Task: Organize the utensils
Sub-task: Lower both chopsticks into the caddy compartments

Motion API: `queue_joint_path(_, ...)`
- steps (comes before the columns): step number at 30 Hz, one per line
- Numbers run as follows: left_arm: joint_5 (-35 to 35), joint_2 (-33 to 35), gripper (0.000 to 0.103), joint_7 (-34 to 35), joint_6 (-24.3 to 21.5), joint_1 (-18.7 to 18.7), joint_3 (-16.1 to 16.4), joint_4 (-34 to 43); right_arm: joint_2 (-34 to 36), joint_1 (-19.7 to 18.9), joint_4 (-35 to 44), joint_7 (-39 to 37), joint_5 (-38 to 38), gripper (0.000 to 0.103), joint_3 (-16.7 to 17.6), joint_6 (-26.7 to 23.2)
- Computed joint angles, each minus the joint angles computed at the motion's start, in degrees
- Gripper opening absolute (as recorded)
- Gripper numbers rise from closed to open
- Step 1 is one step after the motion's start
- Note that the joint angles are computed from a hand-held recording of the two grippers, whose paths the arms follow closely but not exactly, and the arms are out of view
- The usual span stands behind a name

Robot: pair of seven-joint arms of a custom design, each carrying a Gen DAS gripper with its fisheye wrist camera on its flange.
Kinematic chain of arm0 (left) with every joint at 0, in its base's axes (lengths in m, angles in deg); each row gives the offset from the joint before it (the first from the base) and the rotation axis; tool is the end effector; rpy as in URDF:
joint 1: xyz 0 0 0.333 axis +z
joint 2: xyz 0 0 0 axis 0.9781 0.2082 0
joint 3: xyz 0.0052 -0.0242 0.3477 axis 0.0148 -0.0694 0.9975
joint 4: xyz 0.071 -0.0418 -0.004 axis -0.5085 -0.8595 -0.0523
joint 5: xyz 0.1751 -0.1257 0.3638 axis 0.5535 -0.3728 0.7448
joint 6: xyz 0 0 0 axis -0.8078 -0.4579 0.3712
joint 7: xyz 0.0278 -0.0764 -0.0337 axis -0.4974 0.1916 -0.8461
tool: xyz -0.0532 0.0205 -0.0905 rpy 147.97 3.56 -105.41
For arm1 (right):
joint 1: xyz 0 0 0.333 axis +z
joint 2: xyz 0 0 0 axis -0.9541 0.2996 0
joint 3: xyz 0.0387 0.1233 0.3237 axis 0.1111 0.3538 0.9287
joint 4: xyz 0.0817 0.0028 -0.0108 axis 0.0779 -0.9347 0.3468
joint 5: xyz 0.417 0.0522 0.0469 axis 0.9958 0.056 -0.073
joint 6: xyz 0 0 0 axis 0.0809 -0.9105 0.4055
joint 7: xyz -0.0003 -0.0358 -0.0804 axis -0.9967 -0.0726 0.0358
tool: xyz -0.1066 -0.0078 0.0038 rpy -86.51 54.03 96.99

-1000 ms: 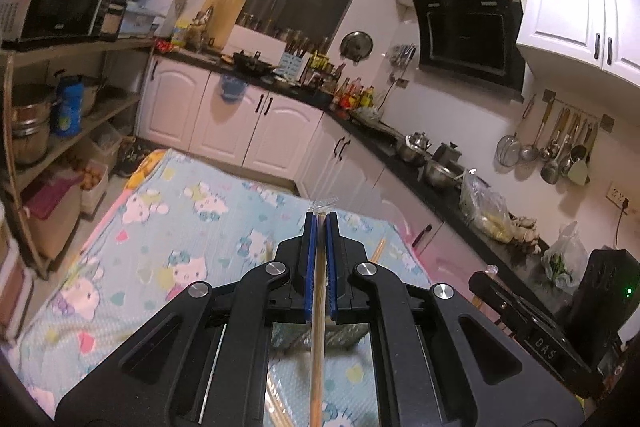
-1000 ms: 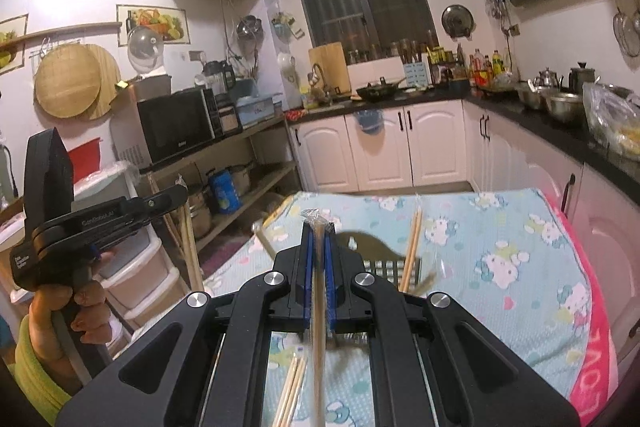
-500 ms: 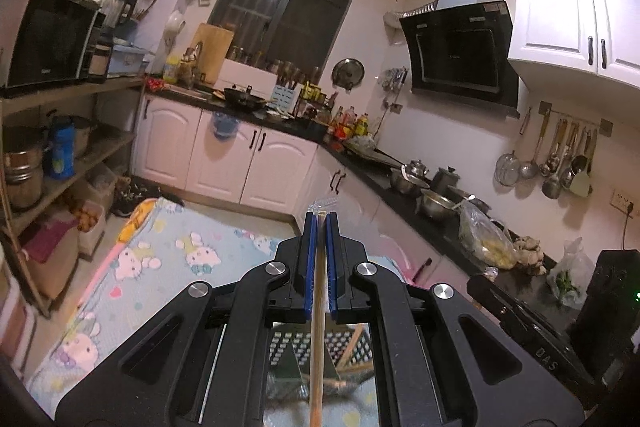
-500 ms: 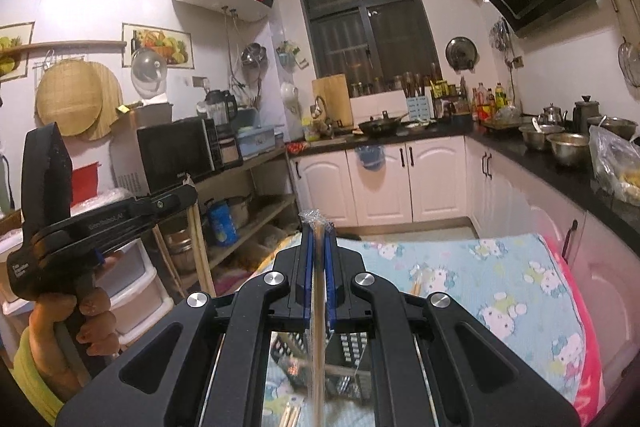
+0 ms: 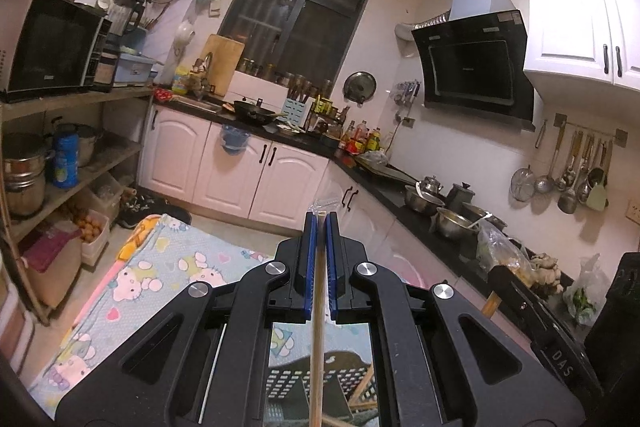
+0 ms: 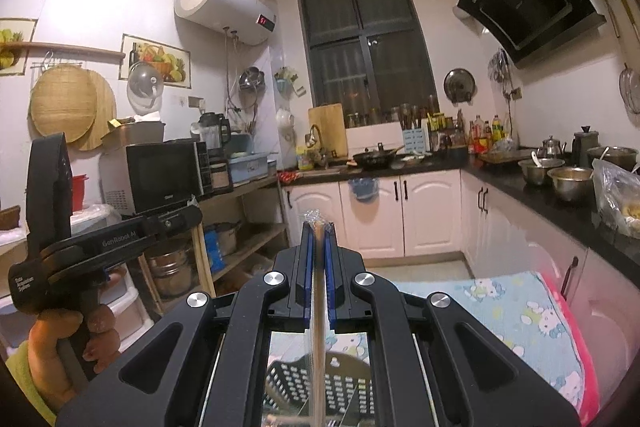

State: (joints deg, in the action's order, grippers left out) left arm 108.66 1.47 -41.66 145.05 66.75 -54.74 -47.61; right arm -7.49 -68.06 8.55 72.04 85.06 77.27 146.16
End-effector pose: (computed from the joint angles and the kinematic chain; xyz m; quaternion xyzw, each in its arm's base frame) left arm 0.6213 -0.2422 0.7482 -0.6390 0.4189 -0.5208 0.3808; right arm 0.7100 0.1218 0.7160 -0.6583 0.3341 -0.2232 0.6366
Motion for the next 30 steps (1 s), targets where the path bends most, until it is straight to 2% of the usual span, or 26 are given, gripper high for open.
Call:
queue_joint_path(8, 5.6, 2.8, 0.001, -3.2, -0.5, -0.9, 1.2, 2.1, 4.0, 0.4, 3.1, -5.7, 4.9, 0.006, 1.9, 3.9)
queue_joint_path(17, 7.3, 5.6, 0.001, -3.4, 1.4, -1.9, 2.5, 2.7, 7.9, 1.3, 4.7, -7.5, 2.2, 0.006, 4.0, 7.9)
queue_joint_path(24, 11.9, 6.3, 0.001, -6.8, 1.7, -2.6, 3.5, 2.4, 8.6, 0.7, 3.8, -9.4, 2.2, 0.006, 5.4, 9.1)
queue_joint_path(30, 11.2, 6.8, 0.001, -6.7, 1.2, -2.3, 3.4, 2.3, 8.4, 0.5, 2.3, -11.3, 3.6, 0.006, 5.4, 9.1)
